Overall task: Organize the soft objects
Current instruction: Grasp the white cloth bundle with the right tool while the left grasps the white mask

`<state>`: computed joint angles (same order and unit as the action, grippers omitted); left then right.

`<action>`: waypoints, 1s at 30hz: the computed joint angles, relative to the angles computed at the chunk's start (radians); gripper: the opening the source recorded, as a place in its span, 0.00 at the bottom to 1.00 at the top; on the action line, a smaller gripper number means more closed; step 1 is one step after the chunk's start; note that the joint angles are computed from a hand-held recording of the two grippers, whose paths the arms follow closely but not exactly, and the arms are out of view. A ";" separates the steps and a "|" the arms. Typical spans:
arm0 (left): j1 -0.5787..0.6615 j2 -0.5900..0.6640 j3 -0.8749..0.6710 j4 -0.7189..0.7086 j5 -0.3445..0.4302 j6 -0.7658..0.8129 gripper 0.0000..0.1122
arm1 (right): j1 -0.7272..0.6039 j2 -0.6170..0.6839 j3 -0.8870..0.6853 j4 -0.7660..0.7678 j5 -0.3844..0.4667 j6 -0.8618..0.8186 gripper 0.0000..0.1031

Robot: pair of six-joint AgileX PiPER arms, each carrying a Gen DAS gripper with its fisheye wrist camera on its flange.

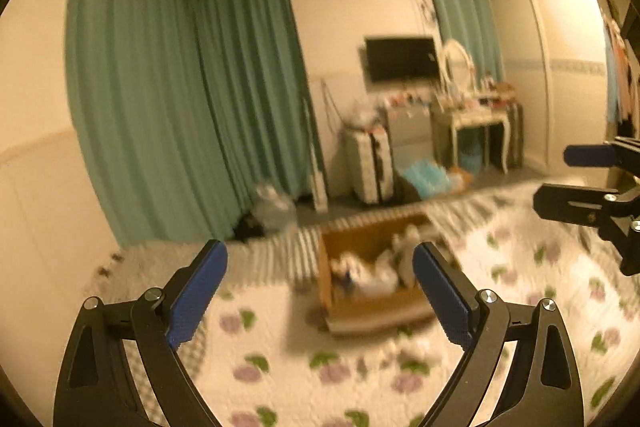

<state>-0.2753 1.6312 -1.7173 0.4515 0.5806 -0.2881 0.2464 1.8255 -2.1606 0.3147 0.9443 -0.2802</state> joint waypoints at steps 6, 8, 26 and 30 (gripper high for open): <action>0.029 0.113 0.132 0.083 -0.067 -0.138 0.85 | 0.018 0.099 0.200 0.053 -0.119 -0.043 0.99; 0.041 0.177 0.131 0.100 -0.079 -0.179 0.85 | 0.035 0.176 0.178 0.028 -0.132 -0.031 0.99; 0.070 0.378 0.086 -0.057 -0.070 -0.089 0.85 | 0.081 0.667 -0.300 -0.033 0.128 0.031 0.32; 0.045 0.369 0.089 -0.111 -0.065 -0.049 0.85 | 0.071 0.546 -0.111 -0.055 0.033 0.020 0.32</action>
<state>-0.2300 2.0006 -1.6281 0.3400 0.5159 -0.3374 0.3175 2.3720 -2.2718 0.2592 0.9776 -0.2597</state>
